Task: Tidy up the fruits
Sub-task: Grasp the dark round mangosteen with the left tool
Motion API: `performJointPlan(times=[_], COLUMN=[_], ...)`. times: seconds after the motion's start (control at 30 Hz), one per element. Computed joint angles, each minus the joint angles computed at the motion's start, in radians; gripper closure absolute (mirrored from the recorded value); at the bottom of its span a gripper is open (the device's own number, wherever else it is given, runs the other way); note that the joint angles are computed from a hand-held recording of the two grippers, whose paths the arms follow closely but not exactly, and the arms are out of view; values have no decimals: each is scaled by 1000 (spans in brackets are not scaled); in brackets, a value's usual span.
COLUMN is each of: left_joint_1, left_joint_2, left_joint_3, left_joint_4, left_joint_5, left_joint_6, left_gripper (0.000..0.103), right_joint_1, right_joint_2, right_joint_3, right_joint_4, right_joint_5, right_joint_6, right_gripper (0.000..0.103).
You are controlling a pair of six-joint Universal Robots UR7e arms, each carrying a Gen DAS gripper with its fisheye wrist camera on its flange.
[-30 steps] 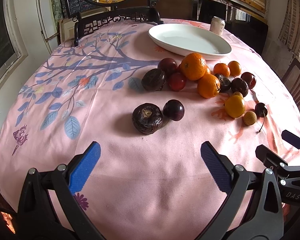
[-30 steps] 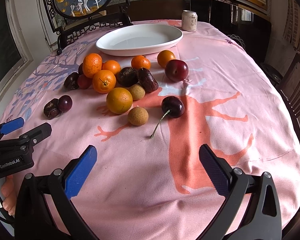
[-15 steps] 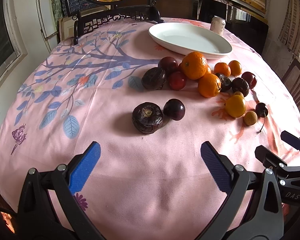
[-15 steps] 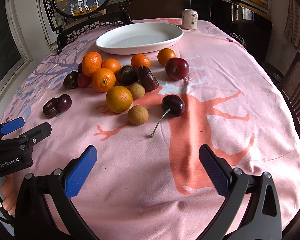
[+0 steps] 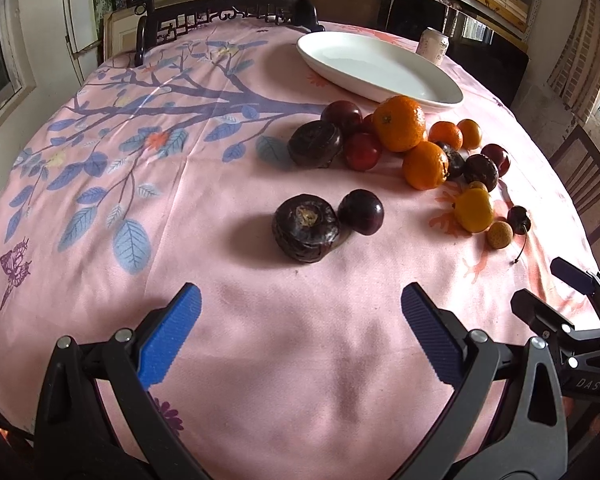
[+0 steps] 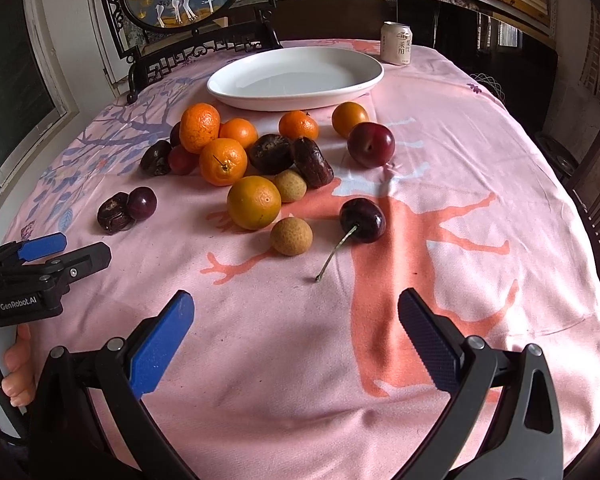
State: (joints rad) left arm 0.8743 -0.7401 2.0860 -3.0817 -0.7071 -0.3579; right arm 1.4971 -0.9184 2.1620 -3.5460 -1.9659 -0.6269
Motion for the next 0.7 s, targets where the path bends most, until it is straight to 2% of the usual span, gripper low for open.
performJointPlan(times=[0.2,0.27,0.3,0.37,0.4,0.47,0.6,0.7], left_joint_1=[13,17,20,31,29,26,17,21], left_joint_2=[20,33,40,51,60,73,88,69], left_joint_3=[-52,-76,-90,-115,-119,-125,-137,-119], left_joint_4=[52,78,94,119,105,67,63,14], left_joint_5=[29,39,42,25,34,30,70,24], left_joint_6=[52,65,68,74,85,128,124,144], left_gripper=[4,15,18,33,34,57,63,63], right_joint_1=[-12,-17,-16,-12,-12,-15,-22,-22], right_joint_2=[-20,-36,-40,-43,-46,-52,-46,-31], right_joint_3=[-26,-28,-28,-28,-31,-38,-61,-78], right_joint_4=[104,142,145,134,135,143,140,115], right_joint_5=[30,47,47,34,27,19,-18,-47], right_joint_6=[9,5,-5,-28,-33,-30,-36,-74], right_gripper=[1,1,1,1,1,1,1,1])
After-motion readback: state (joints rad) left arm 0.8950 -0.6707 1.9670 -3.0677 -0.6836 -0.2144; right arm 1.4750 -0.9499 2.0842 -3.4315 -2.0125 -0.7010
